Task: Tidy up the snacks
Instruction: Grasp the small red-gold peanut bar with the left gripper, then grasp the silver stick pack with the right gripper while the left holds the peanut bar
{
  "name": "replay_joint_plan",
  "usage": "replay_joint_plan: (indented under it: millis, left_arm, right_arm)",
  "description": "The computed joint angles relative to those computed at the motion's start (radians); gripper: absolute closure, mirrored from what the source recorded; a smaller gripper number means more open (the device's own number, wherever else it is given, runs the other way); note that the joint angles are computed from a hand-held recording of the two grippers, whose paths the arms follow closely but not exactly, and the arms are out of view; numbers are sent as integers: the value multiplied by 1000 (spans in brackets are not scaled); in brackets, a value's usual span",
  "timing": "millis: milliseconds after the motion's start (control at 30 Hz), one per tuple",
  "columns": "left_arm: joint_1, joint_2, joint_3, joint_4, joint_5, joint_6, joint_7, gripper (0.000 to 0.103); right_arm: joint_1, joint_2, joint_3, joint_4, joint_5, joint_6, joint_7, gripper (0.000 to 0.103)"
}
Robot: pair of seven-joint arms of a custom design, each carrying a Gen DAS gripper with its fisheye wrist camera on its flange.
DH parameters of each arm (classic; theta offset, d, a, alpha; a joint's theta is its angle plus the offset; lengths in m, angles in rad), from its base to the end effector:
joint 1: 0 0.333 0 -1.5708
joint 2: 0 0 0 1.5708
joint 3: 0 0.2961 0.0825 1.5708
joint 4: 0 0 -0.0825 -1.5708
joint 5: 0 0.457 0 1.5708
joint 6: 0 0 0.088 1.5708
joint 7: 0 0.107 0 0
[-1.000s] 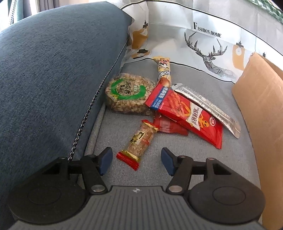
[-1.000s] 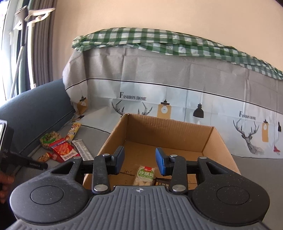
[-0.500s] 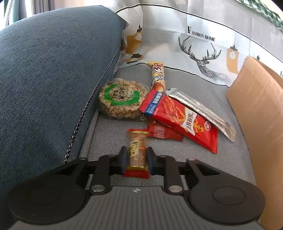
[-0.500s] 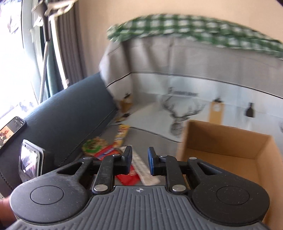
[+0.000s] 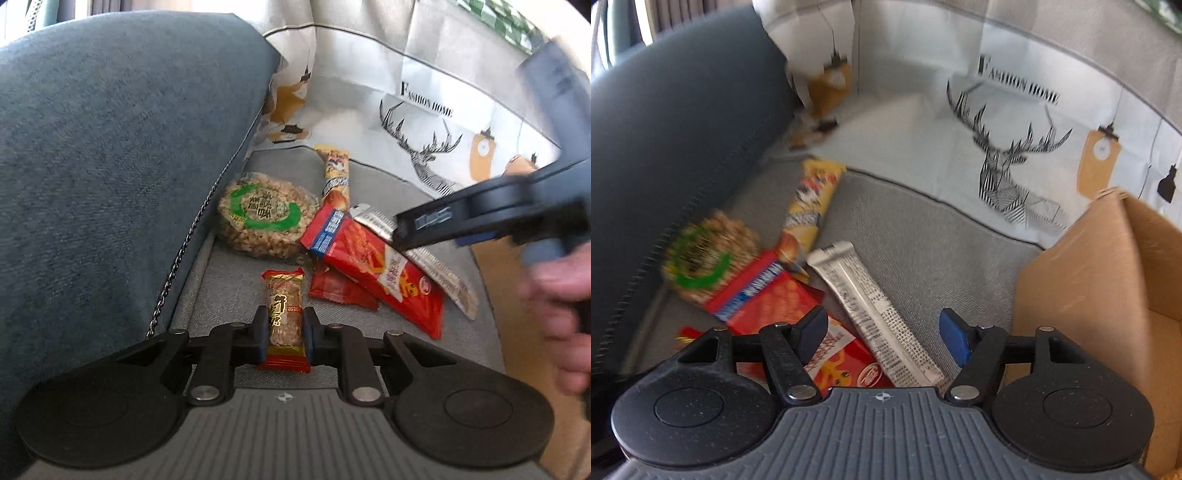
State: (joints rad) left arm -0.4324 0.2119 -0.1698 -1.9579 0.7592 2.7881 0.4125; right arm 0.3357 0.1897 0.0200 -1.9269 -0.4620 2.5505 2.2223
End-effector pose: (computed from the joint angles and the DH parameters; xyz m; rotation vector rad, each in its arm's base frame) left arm 0.5561 -0.4154 0.3722 -1.7991 1.9192 -0.8667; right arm 0.6490 0.2470 0.3803 -1.9833 1.9195 -0.6175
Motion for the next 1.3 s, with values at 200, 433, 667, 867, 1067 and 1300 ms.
replay_joint_plan:
  millis: [200, 433, 667, 867, 1067, 1300]
  left_arm:
    - [-3, -10, 7, -13, 41, 31, -41, 83]
    - [16, -28, -9, -37, -19, 56, 5, 83]
    - [37, -95, -40, -106, -125, 74, 86, 83]
    - [60, -156, -81, -166, -294, 65, 193, 83]
    - [68, -209, -113, -217, -531, 32, 364, 83]
    - [58, -251, -130, -249, -618, -2, 449, 83]
  right_arm:
    - [-9, 44, -1, 34, 67, -7, -9, 40]
    - [-30, 2, 30, -33, 218, 50, -154, 80]
    - [-25, -97, 58, -148, 351, 67, -239, 95]
    - [-4, -228, 80, -293, 357, 83, -190, 97]
    - [-5, -406, 123, -471, 243, 133, -34, 97]
    - [14, -616, 150, -655, 254, 166, -24, 97]
